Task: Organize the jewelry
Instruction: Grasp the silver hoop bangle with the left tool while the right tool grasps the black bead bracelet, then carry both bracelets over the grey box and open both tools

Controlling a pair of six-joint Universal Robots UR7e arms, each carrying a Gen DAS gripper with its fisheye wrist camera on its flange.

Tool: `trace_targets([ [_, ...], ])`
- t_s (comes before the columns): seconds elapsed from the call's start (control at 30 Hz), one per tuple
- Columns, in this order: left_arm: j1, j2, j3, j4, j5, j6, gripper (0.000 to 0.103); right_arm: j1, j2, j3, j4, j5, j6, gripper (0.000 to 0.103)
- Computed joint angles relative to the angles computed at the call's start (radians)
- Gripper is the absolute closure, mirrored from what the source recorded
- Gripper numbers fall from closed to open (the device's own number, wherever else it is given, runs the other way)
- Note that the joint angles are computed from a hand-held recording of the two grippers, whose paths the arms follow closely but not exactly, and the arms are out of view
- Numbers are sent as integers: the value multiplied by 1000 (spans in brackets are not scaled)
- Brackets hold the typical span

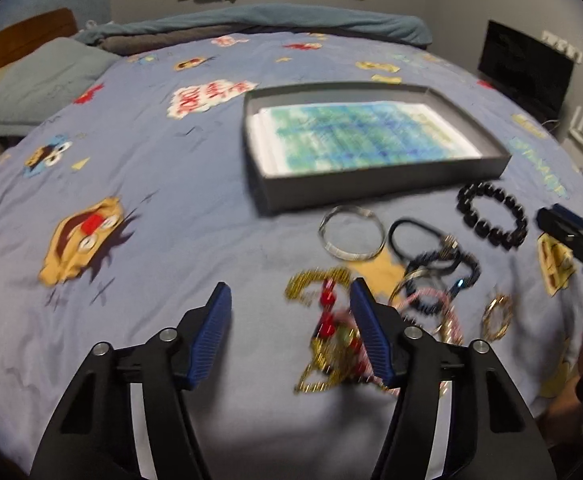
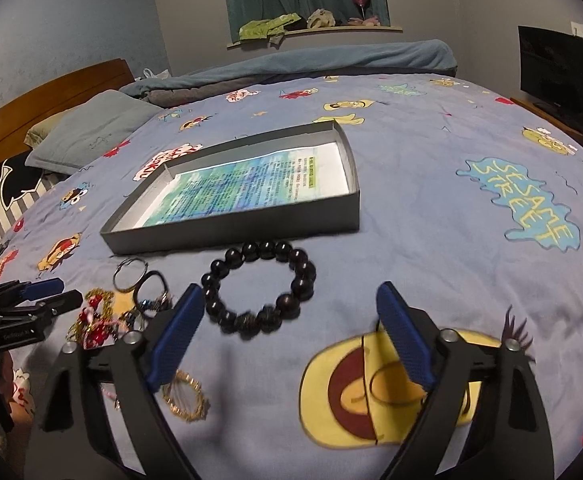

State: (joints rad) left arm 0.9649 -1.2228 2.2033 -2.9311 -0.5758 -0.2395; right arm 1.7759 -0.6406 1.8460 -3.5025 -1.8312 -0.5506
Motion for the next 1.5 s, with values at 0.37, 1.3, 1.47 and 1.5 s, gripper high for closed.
trace_targets([
  [0.37,75,102,-127,-57,-119,192,67,6,55,-146,180,-42,-50,50],
  [1.3,27,144,-77,-268,-46,344,98,-28,-5,-62,139,67,-40,88],
  [1.47,-31,169,-46,-441,-1,480,98,-14,-31,-11,39,94,-70,88],
  [1.5,-42,171,-44,-466,5,498,98,-9,-33,-6,17,93,-80,88],
])
